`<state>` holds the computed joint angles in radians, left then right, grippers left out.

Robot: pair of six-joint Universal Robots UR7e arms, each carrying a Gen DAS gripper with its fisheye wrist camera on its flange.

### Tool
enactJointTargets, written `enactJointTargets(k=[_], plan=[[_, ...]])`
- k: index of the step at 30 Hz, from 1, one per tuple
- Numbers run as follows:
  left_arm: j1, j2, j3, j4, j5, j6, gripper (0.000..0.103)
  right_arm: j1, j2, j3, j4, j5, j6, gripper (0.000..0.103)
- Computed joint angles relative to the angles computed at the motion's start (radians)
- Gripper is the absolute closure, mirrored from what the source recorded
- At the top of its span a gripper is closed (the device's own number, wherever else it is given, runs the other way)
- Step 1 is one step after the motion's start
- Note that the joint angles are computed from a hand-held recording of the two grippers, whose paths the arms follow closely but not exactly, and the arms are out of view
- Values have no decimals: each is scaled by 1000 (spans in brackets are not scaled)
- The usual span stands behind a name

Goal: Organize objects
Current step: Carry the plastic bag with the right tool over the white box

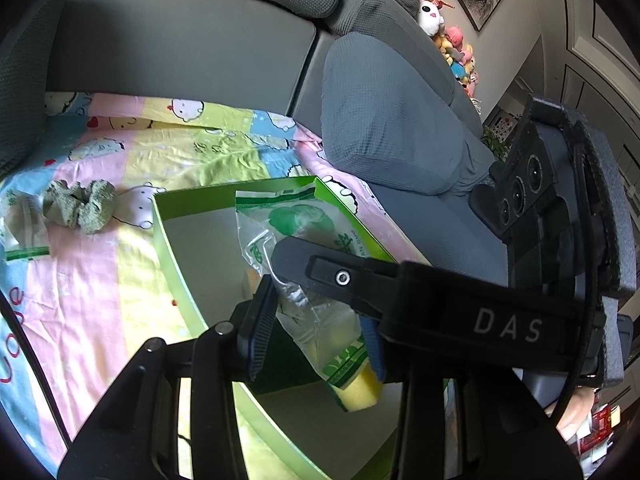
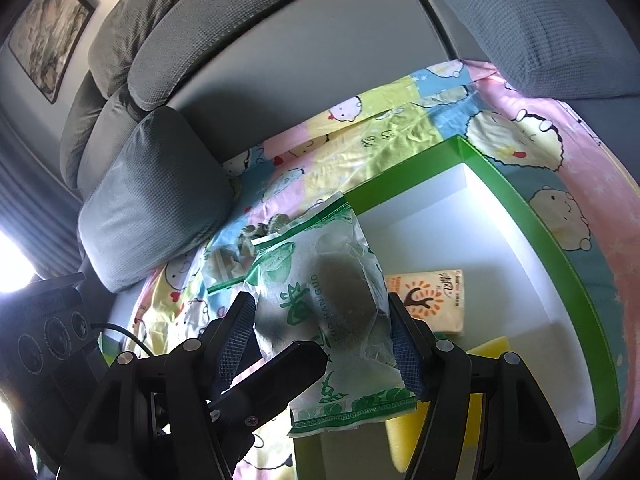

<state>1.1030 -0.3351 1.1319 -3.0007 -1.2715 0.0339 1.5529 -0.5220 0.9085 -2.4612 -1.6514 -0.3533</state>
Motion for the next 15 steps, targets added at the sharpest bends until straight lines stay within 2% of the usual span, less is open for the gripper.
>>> enactJointTargets(k=[7, 11, 15], plan=[[-2, 30, -44, 42, 3, -21, 66, -12, 12, -32, 26, -19, 27, 36], [3, 43, -63, 63, -8, -38, 67, -10, 22, -48, 24, -62, 38, 36], [6, 48, -74, 77, -13, -44, 67, -13, 38, -79, 50, -72, 48, 36]])
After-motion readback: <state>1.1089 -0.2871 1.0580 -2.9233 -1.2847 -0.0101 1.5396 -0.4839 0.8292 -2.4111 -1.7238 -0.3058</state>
